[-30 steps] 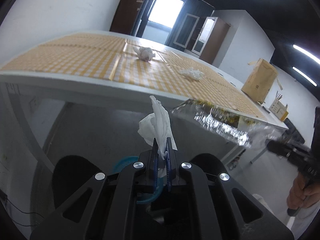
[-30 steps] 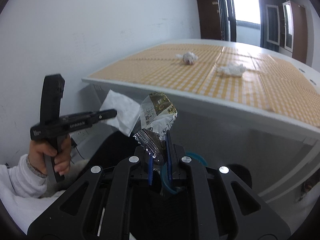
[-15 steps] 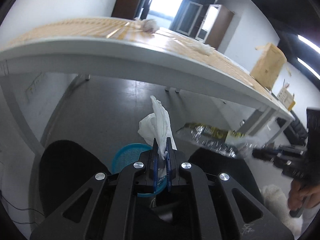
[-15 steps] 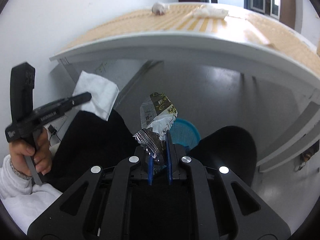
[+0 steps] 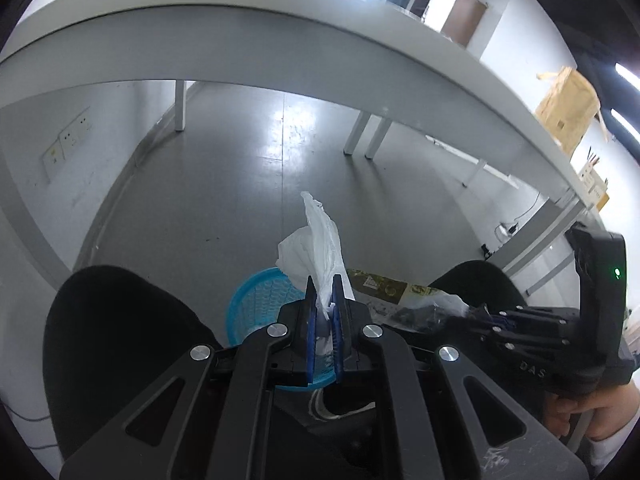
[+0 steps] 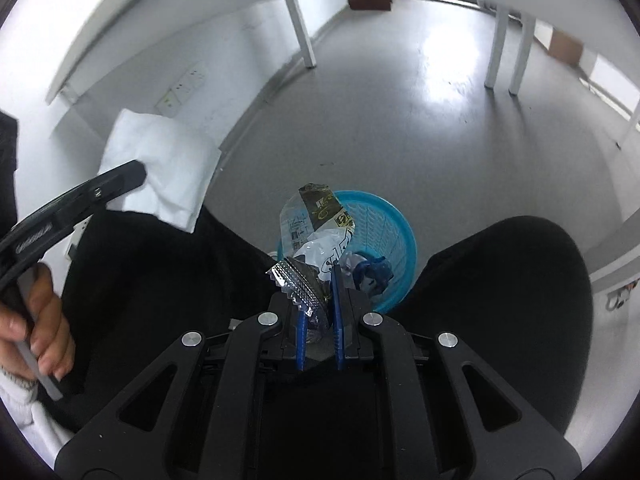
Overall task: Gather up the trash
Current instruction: 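Carry the white tissue and foil wrapper down over the blue basket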
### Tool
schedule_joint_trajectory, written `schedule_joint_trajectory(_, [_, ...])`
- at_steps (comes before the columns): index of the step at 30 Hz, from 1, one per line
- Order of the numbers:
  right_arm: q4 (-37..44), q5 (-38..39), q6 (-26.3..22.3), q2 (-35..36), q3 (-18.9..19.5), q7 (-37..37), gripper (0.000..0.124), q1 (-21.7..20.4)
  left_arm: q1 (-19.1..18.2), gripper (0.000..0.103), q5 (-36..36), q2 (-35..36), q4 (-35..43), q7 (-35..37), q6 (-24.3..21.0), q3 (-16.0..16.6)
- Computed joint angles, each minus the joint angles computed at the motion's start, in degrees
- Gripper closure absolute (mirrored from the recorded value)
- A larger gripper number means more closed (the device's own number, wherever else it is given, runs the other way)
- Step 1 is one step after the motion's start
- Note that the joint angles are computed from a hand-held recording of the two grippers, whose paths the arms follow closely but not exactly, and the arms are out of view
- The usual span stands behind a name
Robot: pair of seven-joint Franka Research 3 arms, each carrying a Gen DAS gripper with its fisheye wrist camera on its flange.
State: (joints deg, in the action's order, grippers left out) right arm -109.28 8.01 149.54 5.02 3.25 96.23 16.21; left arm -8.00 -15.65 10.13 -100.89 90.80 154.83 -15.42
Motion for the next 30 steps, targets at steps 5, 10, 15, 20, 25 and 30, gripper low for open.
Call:
schedule_joint_trajectory(5, [4.73,1.62,-2.55,4.65,-0.22,0.32,0.115,-0.36,-0.43,0.097,2.68,4.88,5.40,-1.83,-2.50,-0.04])
schedule_joint_trajectory(10, [9.46,-1.35,-5.56,8.60,-1.08,2.36,0.115,0.84,-0.61,0.097,5.75,9.65,10.12,-4.14,-6.67,-0.15])
schedule_joint_trajectory(15, [14.00,-2.33,-9.40,12.42,-1.45,3.43,0.115,1.29,-0.61,0.097,6.86,14.43,15.76,-7.16,-12.37,-0.23])
schedule_joint_trajectory(20, [20.92,-1.04,-14.41,18.00,-1.72,3.71,0.115,0.74,-1.01,0.097,7.92,20.58,24.49,-10.02,-19.77,-0.19])
schedule_joint_trajectory(25, [29.24,-0.64,-19.06,24.63,-2.24,4.75,0.115,0.58,-1.27,0.098,8.06,27.22,33.72,-12.10,-26.26,-0.06])
schedule_joint_trajectory(30, [37.67,-0.76,-23.96,30.96,-2.61,5.25,0.115,0.64,-2.95,0.097,9.61,36.01,47.25,-15.79,-35.53,1.09])
